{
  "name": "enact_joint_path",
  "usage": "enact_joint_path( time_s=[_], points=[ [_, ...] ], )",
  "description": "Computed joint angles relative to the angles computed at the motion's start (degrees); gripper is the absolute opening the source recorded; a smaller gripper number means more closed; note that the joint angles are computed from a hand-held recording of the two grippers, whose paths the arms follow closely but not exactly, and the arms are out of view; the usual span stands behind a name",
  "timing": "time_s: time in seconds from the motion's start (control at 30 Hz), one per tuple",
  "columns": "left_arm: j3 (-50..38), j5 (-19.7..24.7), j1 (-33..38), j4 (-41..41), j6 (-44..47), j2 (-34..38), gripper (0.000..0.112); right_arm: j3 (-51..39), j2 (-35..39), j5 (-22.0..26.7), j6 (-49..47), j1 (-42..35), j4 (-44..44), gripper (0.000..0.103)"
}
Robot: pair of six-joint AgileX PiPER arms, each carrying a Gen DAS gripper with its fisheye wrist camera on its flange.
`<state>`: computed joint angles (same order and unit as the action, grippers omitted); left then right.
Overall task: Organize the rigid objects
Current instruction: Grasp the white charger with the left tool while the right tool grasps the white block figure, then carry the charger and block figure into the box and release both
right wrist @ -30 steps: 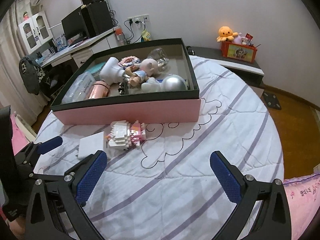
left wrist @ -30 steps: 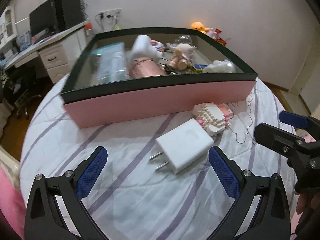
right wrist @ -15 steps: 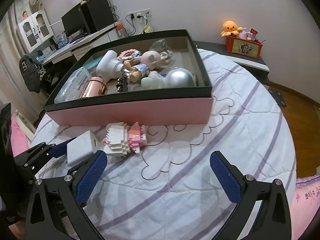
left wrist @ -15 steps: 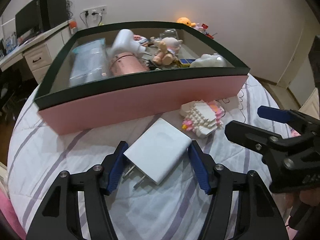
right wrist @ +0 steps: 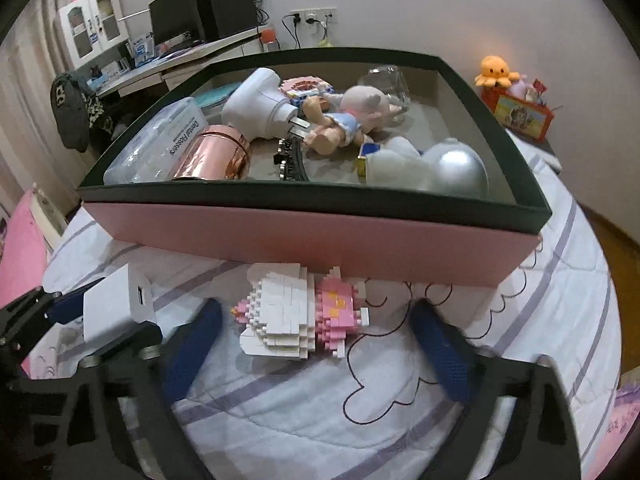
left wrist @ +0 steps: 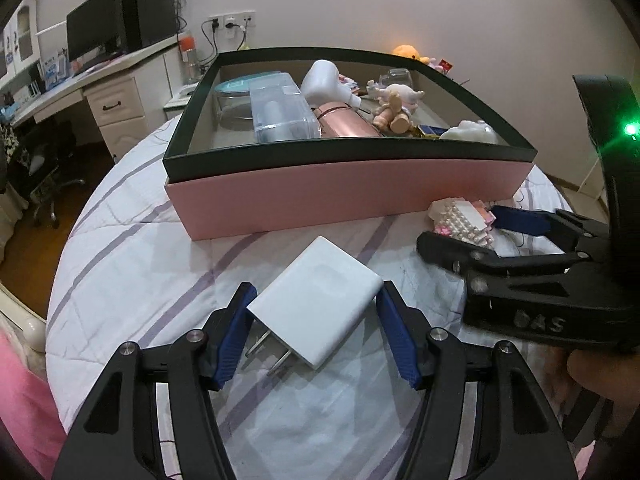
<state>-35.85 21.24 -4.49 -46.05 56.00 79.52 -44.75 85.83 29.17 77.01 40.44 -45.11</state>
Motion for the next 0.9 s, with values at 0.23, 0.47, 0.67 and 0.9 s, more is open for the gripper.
enact_joint_path(
  time_s=[0.23, 0.47, 0.67, 0.9],
  points=[
    [0.26, 0.96, 0.98, -1.41, 1.43, -0.47, 0.063, 2.74, -4.89, -0.51, -2.55, 0.82, 2.72, 0.063],
    [-0.11, 3.95, 3.10, -0.44, 0.63, -3.51, 0.063, 3.04, -11.70, 3.43, -2.96, 3.96, 3.55, 0.063],
    [-4.35, 7.66, 4.63, 0.55, -1.15, -6.25, 0.063, -0.46, -14.64, 6.39, -5.96, 4.33, 3.62, 0.063],
    [-14.99, 9.83, 3.50, 2.37, -5.95, -4.12, 0.063, -7.08, -15.08, 8.00, -14.36, -1.45, 5.17, 0.063]
  ],
)
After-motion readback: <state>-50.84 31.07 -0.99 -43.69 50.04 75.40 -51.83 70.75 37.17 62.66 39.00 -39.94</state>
